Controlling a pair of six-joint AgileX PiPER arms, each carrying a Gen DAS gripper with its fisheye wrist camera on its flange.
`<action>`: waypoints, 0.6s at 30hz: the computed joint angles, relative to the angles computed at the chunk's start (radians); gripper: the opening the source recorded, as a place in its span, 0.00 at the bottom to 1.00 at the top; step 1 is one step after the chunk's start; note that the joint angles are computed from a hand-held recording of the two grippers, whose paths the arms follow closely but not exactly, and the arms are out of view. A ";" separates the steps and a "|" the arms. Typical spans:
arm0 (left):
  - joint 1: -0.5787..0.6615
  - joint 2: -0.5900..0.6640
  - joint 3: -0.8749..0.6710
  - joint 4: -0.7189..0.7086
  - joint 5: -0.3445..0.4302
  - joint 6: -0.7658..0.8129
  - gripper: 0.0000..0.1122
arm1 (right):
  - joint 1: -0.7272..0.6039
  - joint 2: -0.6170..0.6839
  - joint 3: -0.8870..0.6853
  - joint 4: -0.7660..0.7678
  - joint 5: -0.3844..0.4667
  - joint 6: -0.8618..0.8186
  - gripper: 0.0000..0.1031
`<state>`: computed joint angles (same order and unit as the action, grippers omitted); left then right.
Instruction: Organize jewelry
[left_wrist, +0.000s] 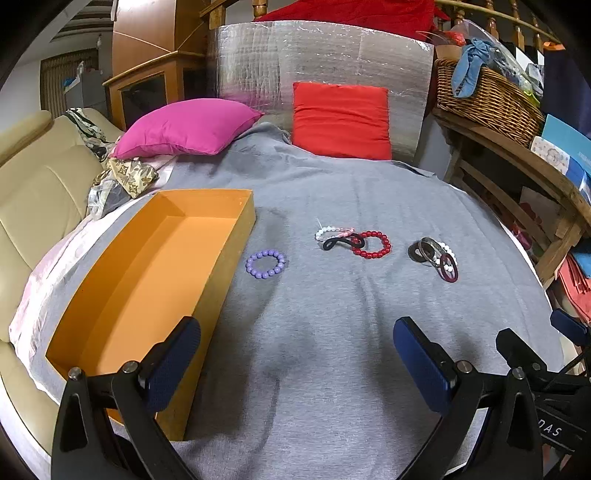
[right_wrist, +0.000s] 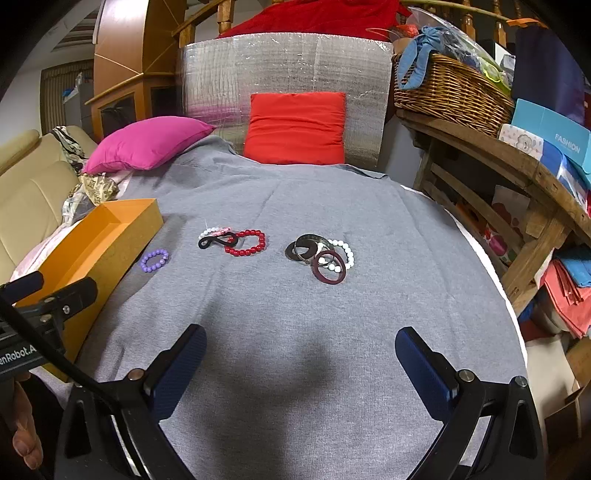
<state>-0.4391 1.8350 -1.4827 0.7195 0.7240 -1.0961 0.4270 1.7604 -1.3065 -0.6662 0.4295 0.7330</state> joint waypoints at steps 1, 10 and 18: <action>0.001 0.001 -0.001 -0.001 0.000 0.000 0.92 | 0.000 0.000 0.000 0.000 0.001 0.001 1.00; 0.032 0.021 0.016 -0.031 -0.026 0.005 0.92 | -0.015 0.007 -0.001 0.017 -0.005 -0.005 1.00; 0.078 0.084 0.028 -0.078 -0.050 0.022 0.92 | -0.120 0.056 -0.030 0.223 -0.033 -0.162 1.00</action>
<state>-0.3612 1.9190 -1.4551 0.6420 0.6741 -1.0740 0.3070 1.8166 -1.3370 -0.4436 0.3965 0.5713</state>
